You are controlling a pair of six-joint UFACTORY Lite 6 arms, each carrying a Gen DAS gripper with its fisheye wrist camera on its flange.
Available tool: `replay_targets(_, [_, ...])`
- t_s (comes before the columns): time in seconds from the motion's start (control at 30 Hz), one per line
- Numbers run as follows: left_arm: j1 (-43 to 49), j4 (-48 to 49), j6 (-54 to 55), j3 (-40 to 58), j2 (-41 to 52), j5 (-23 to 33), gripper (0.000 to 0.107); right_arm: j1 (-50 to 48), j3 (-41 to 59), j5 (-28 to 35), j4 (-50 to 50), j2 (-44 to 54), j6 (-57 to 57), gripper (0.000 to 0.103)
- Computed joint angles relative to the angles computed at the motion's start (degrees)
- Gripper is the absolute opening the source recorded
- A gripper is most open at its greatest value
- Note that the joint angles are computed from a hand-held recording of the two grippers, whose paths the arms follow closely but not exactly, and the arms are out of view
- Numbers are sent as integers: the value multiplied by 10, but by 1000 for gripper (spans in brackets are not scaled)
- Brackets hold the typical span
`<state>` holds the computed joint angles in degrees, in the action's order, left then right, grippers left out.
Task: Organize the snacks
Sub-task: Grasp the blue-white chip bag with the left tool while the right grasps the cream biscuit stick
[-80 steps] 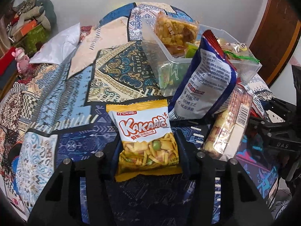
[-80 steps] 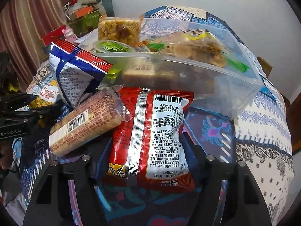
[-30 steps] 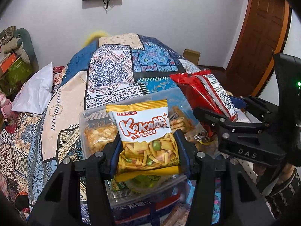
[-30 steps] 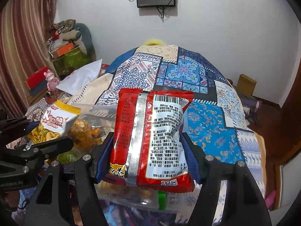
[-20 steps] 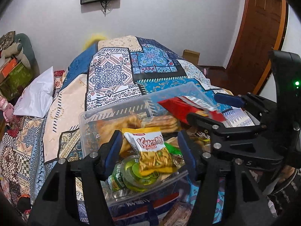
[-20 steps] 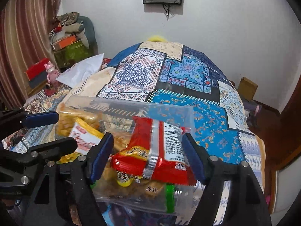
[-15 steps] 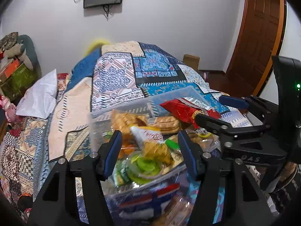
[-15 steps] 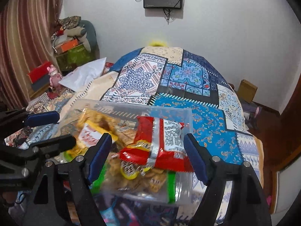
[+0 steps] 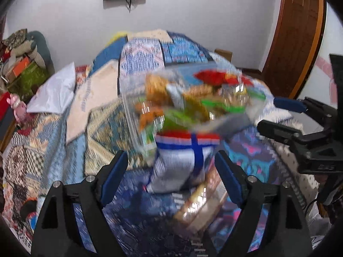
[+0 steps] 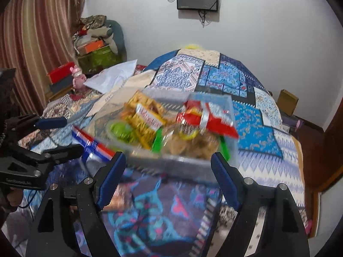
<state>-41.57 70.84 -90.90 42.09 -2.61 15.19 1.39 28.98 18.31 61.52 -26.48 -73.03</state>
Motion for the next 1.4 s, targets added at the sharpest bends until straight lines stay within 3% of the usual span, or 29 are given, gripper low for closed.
replay_targets(0.3, [-15, 222, -265, 6, 84, 5, 82, 14, -86, 1, -21, -54, 29, 80])
replay_targets(0.4, [-17, 247, -298, 10, 93, 11, 62, 21, -112, -7, -21, -70, 33, 80])
replay_targets(0.5, [-19, 274, -325, -1, 86, 10, 56, 19, -130, 2, 2, -74, 11, 79])
replay_targets(0.57, [-26, 259, -306, -15, 70, 16, 54, 24, -142, 6, 6, -83, 10, 75])
replay_targets(0.63, [-34, 234, -278, -33, 48, 29, 53, 41, -154, 3, -7, -99, 23, 57])
replay_targets(0.8, [-45, 164, -197, -101, -39, 48, 53, 87, -163, 4, -28, -102, 54, 44])
replay_targets(0.9, [-44, 119, -145, -131, -73, 37, 53, 101, -157, 3, 14, -73, 18, 43])
replay_targets(1.07, [-73, 103, -148, -158, -102, 48, 53, 111, -139, 11, 100, -10, -54, 39])
replay_targets(1.27, [-99, 130, -194, -164, -110, 3, 53, 87, -107, 28, 77, 12, -22, 39])
replay_targets(1.4, [-131, 134, -215, -157, -102, 22, 53, 108, -95, 9, 48, 20, 23, 39])
